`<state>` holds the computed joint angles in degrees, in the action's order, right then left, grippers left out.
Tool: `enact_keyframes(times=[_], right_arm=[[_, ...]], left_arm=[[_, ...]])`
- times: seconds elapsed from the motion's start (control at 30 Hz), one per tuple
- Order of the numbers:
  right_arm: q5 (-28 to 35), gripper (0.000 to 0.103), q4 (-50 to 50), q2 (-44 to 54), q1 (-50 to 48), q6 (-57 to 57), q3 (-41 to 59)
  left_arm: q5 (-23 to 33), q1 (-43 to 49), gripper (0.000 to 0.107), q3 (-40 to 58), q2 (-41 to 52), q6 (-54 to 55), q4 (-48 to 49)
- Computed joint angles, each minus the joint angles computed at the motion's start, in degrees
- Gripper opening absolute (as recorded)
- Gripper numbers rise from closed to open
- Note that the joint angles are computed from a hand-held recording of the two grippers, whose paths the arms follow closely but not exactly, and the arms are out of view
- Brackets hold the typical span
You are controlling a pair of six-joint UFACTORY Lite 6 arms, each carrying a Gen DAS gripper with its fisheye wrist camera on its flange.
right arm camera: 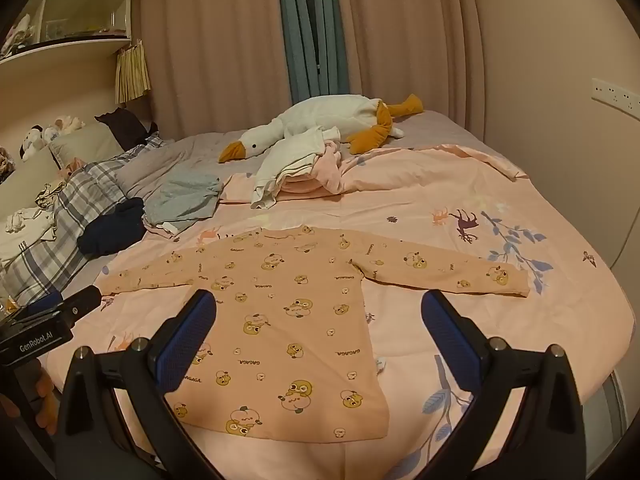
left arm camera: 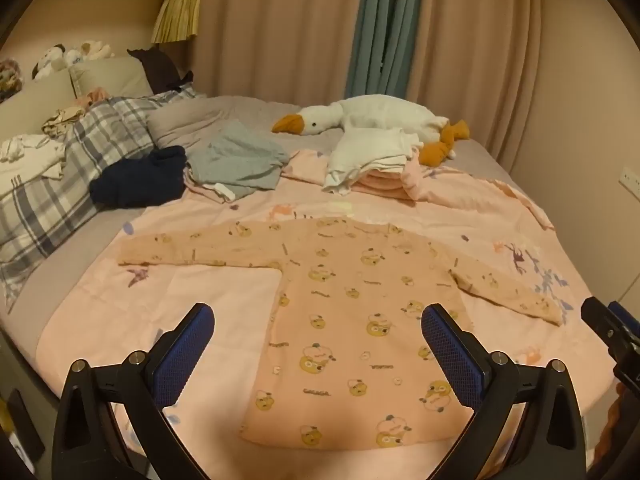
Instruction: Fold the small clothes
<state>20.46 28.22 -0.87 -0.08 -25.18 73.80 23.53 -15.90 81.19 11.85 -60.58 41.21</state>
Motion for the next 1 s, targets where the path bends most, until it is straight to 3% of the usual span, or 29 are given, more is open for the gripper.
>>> enact_keyframes(times=[0.23,0.33,0.4,0.6,1.0], right_arm=[[1.0,0.103,-4.5,-0.1,1.0,4.0,0.9],[0.3,0.103,-3.8,1.0,1.5,3.3,1.3],[-1.7,0.103,-3.5,-0.5,2.2,3.1,-1.8],[-1.2,0.103,-8.1,0.2,2.7,7.7,-0.5],[-0.9,0.103,-7.0,0.4,1.9,7.1,0.0]], left_arm=[[0.3,0.3,0.103,0.1,0.2,-1.1,2.3],[-2.4,1.6,0.103,-3.1,-1.8,2.3,-1.0],[-1.2,0.0,0.103,-2.0,-1.1,-0.8,1.5],[-1.7,0.5,0.103,-2.3,-1.5,-1.8,2.5],[-0.5,0.1,0.103,-2.0,-1.8,-6.0,5.5]])
